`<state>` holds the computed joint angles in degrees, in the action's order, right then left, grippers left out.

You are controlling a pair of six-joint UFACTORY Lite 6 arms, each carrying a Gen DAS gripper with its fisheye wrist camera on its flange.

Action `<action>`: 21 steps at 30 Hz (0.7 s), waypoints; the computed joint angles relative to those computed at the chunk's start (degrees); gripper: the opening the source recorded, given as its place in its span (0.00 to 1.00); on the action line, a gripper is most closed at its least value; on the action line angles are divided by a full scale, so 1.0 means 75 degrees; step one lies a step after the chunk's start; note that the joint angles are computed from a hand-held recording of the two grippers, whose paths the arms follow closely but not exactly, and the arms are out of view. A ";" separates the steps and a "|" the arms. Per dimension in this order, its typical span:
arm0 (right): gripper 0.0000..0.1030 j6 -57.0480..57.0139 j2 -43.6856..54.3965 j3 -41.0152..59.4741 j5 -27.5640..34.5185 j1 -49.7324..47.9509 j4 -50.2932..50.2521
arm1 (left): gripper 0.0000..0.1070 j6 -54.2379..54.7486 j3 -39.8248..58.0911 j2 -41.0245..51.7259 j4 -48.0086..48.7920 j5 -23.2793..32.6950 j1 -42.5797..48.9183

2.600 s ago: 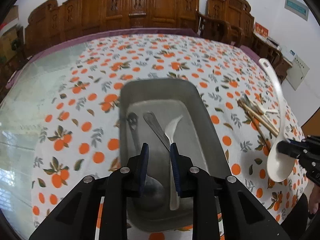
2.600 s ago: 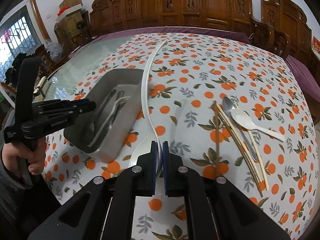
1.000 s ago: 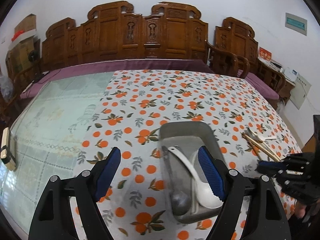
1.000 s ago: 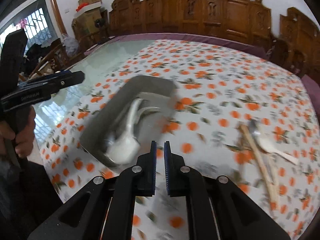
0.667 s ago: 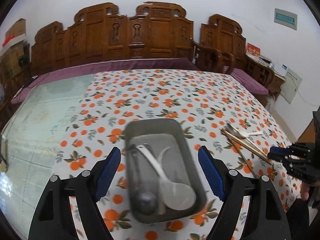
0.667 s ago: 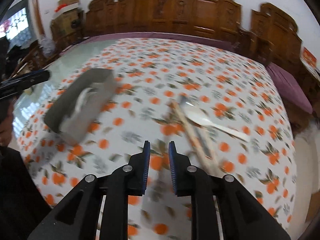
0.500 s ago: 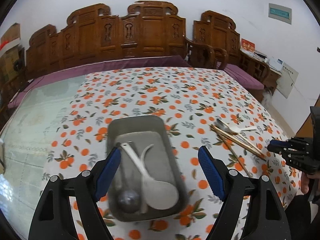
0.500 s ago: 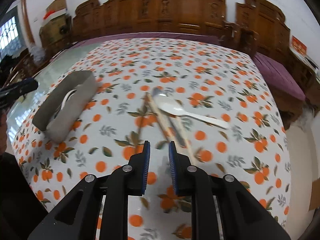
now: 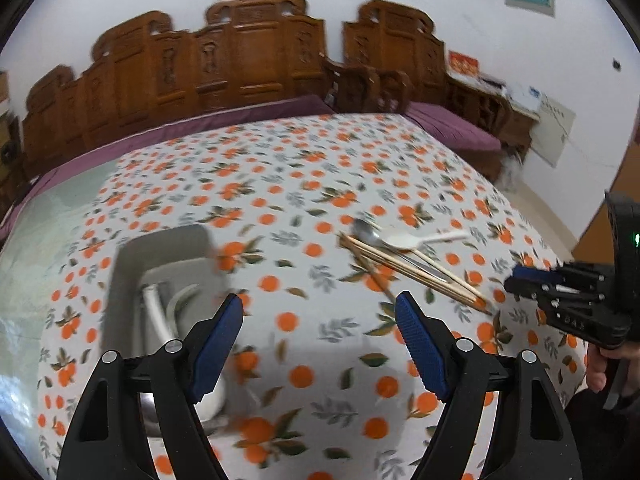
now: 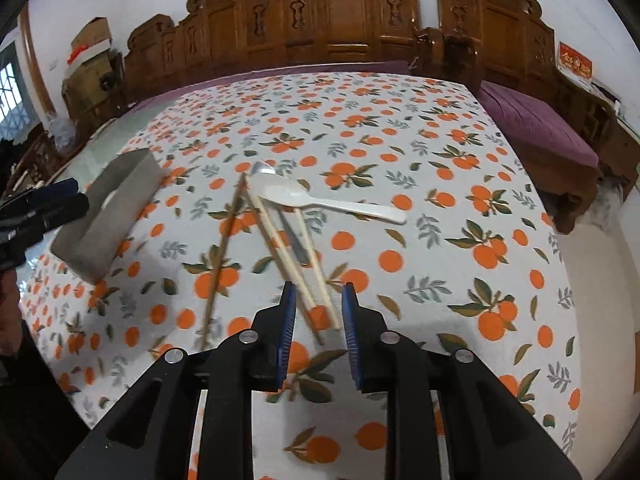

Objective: Organize utensils
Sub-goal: 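Grasp a wooden chopstick from the pile with the left gripper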

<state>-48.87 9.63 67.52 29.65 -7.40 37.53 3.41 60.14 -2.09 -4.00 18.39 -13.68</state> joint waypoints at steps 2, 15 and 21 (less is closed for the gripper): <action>0.25 0.0012 0.0134 0.0028 -0.0042 -0.0070 0.0004 | 0.67 -0.0511 0.0205 0.0429 0.0408 -0.0058 -0.0352; 0.25 -0.0024 0.0302 0.0197 0.0082 -0.0353 0.0122 | 0.54 -0.1679 0.2651 0.3940 0.0715 0.0414 -0.1171; 0.25 -0.0050 0.0228 0.0195 0.0145 -0.0310 0.0180 | 0.38 -0.3046 0.2840 0.4201 0.2242 0.0484 -0.1335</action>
